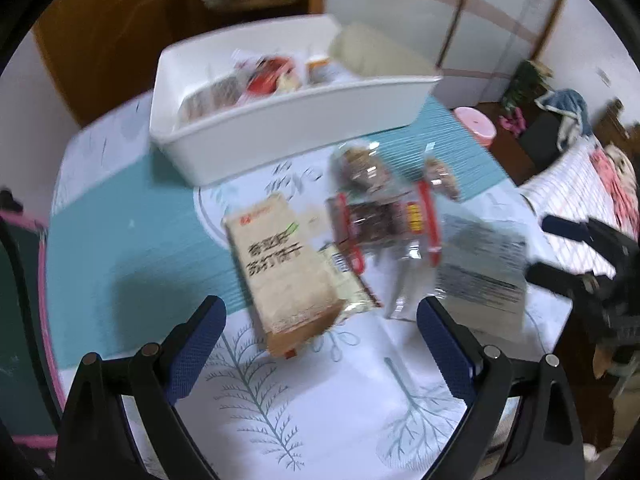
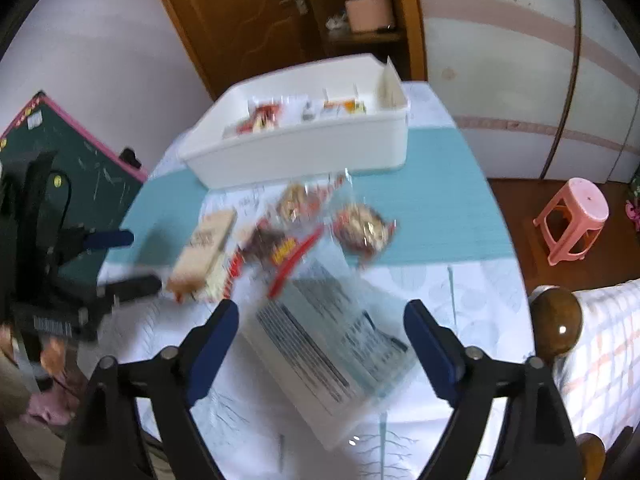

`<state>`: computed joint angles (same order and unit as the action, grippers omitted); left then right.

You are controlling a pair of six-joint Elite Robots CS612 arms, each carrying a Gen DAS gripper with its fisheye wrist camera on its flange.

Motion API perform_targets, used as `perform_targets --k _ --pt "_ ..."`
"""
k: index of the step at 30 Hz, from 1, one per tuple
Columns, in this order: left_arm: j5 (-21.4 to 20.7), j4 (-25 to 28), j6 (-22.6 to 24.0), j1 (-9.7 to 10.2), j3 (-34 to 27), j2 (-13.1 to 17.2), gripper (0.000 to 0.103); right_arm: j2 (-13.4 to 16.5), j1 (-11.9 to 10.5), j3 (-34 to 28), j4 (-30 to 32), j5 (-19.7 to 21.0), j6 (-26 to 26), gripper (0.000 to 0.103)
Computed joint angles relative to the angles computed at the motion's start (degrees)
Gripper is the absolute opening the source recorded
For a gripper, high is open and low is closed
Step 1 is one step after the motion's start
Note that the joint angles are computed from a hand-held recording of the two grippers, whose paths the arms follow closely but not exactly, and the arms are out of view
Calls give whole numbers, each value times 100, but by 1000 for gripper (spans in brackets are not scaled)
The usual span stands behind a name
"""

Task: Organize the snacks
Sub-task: 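Withdraw both grippers from the tray toward the remaining snacks, then grasp the beige soda-cracker bag with left gripper while right grasps clear printed bag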

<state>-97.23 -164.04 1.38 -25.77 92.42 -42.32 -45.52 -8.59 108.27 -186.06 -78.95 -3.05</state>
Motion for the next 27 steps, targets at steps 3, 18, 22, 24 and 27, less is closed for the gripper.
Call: perform_targets --k 3,18,22,24,27 --pt "-5 307 -372 63 -259 194 96 93 -11 -24 38 1 -427 98" --pt "-245 1227 -1574 230 -1269 860 96 498 394 -514 812 -925 -3063 103" --pt "-123 1303 -1625 204 -1387 926 96 491 325 -638 1236 -734 -2681 103" --pt "38 1336 -1632 166 -1420 942 96 491 307 -641 1239 -676 -2618 103" --pt "545 1419 -1528 56 -1430 930 83 497 302 -608 1138 -650 -2556 103"
